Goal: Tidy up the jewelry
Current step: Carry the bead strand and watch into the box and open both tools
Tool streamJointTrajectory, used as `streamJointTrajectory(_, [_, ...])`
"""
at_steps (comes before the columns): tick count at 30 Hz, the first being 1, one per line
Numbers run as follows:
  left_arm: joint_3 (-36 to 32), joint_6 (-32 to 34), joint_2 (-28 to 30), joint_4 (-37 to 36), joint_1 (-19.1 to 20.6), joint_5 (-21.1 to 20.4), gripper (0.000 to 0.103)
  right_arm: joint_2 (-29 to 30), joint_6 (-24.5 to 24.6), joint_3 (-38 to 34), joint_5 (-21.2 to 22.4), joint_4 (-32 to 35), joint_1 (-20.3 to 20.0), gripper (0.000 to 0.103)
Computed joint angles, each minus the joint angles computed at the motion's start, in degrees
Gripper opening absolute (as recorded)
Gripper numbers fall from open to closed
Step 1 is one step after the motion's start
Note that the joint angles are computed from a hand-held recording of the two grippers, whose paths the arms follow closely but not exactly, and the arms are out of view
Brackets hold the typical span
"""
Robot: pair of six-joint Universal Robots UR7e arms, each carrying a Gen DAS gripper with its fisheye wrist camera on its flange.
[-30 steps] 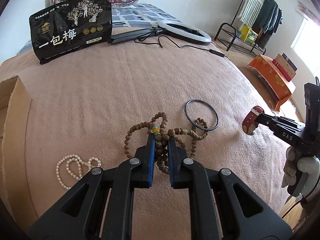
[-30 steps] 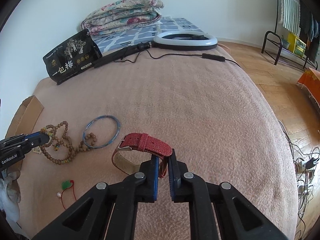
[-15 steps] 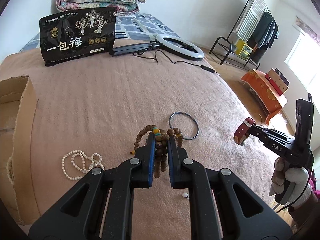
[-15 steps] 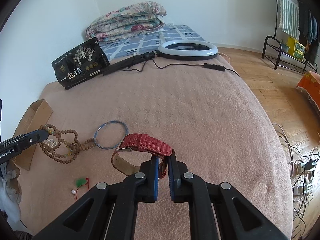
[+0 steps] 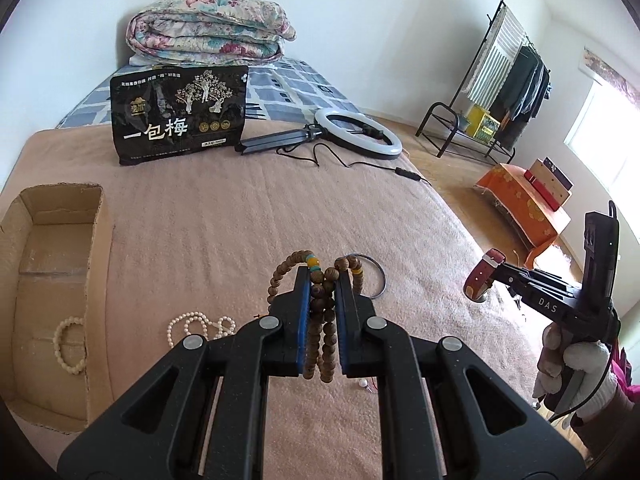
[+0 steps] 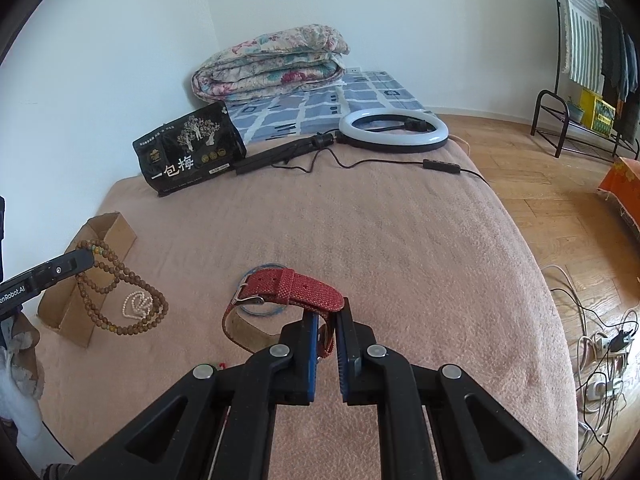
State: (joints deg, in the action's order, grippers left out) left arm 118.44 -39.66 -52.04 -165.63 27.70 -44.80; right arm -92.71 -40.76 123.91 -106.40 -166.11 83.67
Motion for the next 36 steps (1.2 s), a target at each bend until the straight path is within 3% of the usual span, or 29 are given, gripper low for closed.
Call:
streamJointTrajectory(9, [4.52, -2.8, -6.92, 1.77, -2.31, 3.91, 0.009, 1.22, 0.76, 0.16, -0.89, 0.09, 5.08, 0.006])
streamJointTrajectory(19, [9.37, -7.3, -16.56, 7.64, -3.99, 9.93, 0.009, 6.69, 2.09, -0.56, -2.13, -1.06, 11.3, 0.006])
streamJointTrajectory(36, [15.37, -20.97, -33.7, 30.32, -5.45, 17.46, 0.009, 17.8, 3.32, -2.68, -2.97, -4.08, 19.35, 0.006])
